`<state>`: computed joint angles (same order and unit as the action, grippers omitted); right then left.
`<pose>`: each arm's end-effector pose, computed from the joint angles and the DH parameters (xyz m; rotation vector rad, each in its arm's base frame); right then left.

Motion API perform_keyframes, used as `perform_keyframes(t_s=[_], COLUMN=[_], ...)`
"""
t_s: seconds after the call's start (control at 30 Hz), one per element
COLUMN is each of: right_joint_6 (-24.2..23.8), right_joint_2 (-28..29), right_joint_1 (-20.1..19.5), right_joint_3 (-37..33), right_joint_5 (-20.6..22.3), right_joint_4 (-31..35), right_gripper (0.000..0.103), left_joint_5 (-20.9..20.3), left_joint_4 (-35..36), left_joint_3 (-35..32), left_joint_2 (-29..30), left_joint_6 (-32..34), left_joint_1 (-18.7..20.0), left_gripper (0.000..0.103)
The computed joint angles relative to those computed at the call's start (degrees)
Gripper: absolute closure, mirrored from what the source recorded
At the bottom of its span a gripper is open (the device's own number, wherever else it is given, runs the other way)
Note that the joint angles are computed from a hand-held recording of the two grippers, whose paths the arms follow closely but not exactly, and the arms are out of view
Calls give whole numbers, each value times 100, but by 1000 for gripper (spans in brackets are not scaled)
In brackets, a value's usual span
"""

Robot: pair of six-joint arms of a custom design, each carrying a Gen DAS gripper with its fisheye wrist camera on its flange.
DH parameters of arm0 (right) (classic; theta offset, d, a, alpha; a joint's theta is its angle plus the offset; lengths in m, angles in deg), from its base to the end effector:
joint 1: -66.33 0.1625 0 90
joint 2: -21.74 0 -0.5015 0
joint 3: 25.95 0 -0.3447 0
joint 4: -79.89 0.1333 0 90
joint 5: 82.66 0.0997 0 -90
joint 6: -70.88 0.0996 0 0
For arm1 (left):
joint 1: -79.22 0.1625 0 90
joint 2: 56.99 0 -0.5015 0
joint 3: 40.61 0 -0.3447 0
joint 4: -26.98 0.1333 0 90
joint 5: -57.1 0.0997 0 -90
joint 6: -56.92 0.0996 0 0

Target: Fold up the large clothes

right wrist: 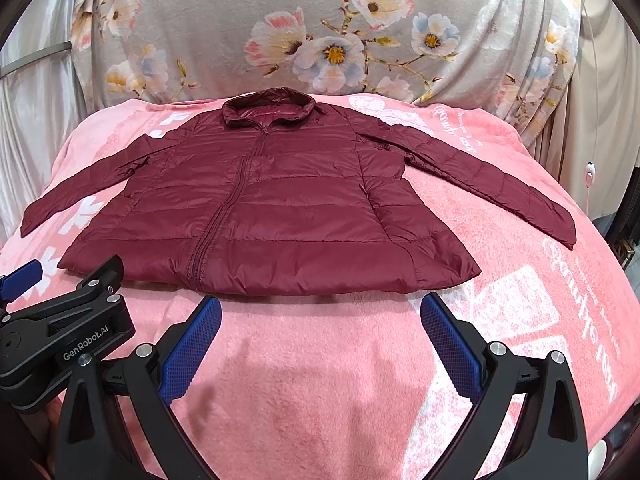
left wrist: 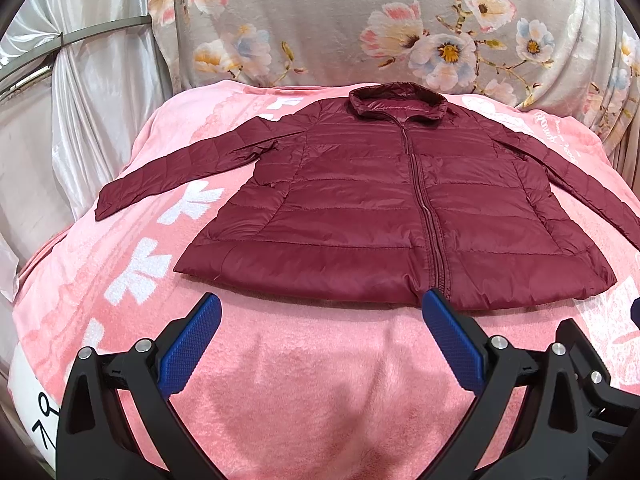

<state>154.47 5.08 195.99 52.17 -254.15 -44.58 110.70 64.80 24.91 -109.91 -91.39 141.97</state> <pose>0.4910 -0.5377 -0.0549 -0.3310 -1.8243 1.1692 -0.1096 -0.6331 0.3621 0.9201 2.1971 -0.8204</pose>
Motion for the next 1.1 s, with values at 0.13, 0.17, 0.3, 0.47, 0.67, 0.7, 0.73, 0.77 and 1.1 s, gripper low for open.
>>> perform_keyframes(t_s=[0.13, 0.17, 0.3, 0.47, 0.67, 0.7, 0.73, 0.77, 1.1], right_joint_6=[-29, -39, -29, -32, -62, -26, 6, 8, 12], right_joint_2=[10, 13, 13, 28, 32, 28, 25, 23, 26], right_joint_1=[-3, -4, -7, -6, -12, -7, -1, -2, -2], right_joint_3=[-10, -12, -15, -15, -33, -35, -32, -34, -72], right_joint_5=[1, 2, -1, 6, 15, 15, 11, 14, 27], right_joint_4=[-25, -36, -24, -42, -66, -24, 13, 19, 55], right_gripper=[5, 5, 5, 5, 5, 5, 5, 5, 5], left_joint_5=[6, 9, 7, 12, 15, 16, 14, 15, 21], left_joint_4=[9, 15, 14, 9, 7, 0, -6, -3, 22], left_joint_3=[-6, -3, -4, -3, 2, 10, 16, 13, -4], left_joint_2=[3, -2, 3, 2, 6, 3, 4, 5, 10], left_joint_6=[-9, -13, -16, -15, -28, -27, -29, -31, -46], left_joint_1=[3, 5, 4, 9, 10, 10, 10, 11, 15], left_gripper=[5, 5, 5, 5, 5, 5, 5, 5, 5])
